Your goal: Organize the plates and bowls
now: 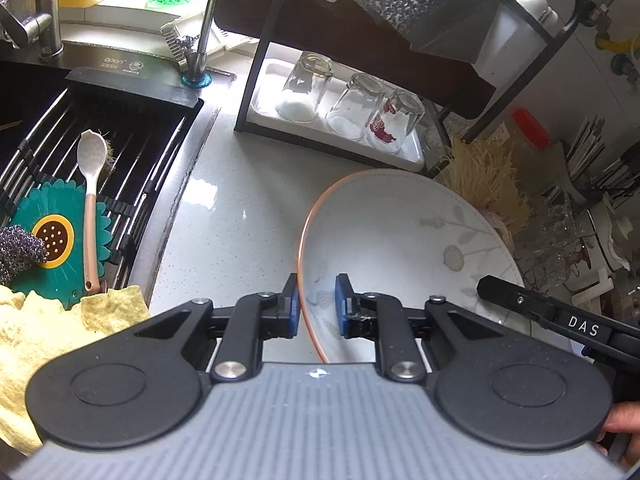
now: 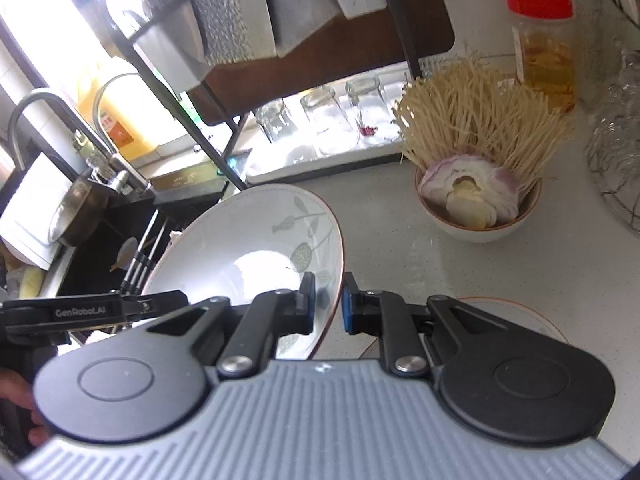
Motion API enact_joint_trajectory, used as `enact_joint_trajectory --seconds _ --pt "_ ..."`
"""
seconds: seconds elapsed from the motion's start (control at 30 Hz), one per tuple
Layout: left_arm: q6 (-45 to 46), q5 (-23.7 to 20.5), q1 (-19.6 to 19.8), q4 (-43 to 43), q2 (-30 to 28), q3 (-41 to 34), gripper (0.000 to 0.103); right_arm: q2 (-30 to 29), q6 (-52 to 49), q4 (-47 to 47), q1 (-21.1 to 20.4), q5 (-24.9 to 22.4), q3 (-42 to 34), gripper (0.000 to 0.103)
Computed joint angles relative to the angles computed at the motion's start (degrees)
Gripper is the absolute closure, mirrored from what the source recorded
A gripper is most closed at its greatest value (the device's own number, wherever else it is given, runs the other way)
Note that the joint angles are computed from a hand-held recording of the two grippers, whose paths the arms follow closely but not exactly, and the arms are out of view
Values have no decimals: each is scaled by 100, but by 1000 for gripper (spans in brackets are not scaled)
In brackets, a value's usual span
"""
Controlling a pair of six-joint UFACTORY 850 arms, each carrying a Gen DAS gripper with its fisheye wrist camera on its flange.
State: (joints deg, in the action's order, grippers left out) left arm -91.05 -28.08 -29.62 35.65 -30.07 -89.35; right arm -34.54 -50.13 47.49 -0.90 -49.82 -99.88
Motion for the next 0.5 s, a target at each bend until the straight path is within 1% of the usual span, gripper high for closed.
enact_joint_trajectory --seconds 0.23,0.5 --pt "100 38 -89 25 93 -76 83 365 -112 292 -129 169 340 87" --pt "774 141 -175 -261 -54 -416 85 722 -124 454 -334 493 768 87"
